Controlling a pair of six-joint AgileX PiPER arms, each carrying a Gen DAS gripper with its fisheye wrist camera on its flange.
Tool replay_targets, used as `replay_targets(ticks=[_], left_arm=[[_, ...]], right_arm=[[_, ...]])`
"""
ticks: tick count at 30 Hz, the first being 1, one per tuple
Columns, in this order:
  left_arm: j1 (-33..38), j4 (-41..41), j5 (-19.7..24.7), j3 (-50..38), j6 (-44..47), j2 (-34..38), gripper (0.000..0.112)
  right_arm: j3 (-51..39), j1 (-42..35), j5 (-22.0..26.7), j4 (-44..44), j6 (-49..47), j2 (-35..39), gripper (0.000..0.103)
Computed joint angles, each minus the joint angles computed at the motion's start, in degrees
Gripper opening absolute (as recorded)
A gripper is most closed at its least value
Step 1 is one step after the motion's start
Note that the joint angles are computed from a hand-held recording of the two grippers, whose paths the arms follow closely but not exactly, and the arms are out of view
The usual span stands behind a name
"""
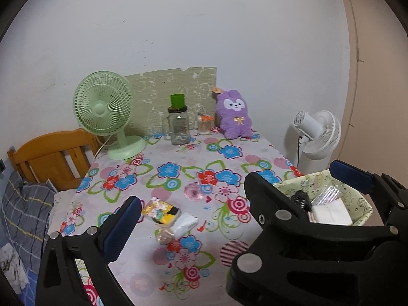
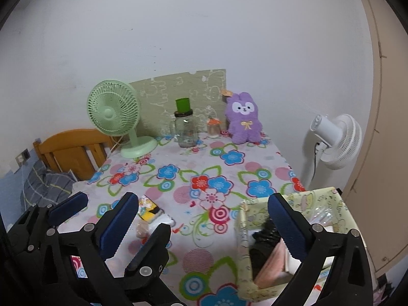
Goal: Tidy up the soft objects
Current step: 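Open both grippers and withdraw them from the box, then move both grippers toward the yellow pouch and white plastic bag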
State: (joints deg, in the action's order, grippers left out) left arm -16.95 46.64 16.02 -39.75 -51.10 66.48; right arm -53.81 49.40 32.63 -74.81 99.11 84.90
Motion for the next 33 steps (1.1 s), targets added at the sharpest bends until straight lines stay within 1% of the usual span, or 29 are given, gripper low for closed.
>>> replay_targets(ticks=[5, 10, 13, 15, 19, 26, 28, 32, 33], left_arm=[[3.75, -5.38, -1.68, 0.28, 6.08, 0.41, 0.103], [7.58, -13.19, -3.64, 0.24, 15.08, 1.29, 0.103], [9.04, -14.05, -4.4, 0.27, 16.7, 2.09, 0.103], [10.28, -16.32, -5.01, 0.29, 19.56, 2.72, 0.103], [13.01, -24.37, -6.47, 0.24, 28.62, 4.21, 0.103], [17.48, -44.23, -7.92, -0.83, 50.01, 7.84, 0.103], [18.27, -46.44, -8.09, -1.17, 52.64, 8.95, 0.103], [19.58, -46.7, -9.2, -1.6, 53.97, 11.28, 0.103], [20.06, -49.27, -9.31, -1.82, 56.76, 12.06, 0.103]], right_arm=[[-2.54, 0.47, -0.6, 0.92, -1.19, 2.86, 0.103], [-4.82, 0.81, -1.05, 1.18, -1.16, 5.69, 0.103], [-5.69, 0.83, -2.1, 0.09, 0.34, 7.21, 0.103], [-6.91, 0.55, -2.86, 1.52, -0.75, 8.6, 0.103], [-9.01, 0.21, -3.9, 3.33, -2.29, 11.1, 0.103], [-12.81, -0.23, -4.86, 6.35, -5.2, 15.18, 0.103], [-14.05, -0.42, -5.07, 7.14, -5.95, 16.55, 0.103], [-16.26, -0.86, -5.85, 9.25, -8.14, 19.22, 0.103], [-17.02, -0.93, -5.93, 9.97, -8.91, 20.11, 0.103]])
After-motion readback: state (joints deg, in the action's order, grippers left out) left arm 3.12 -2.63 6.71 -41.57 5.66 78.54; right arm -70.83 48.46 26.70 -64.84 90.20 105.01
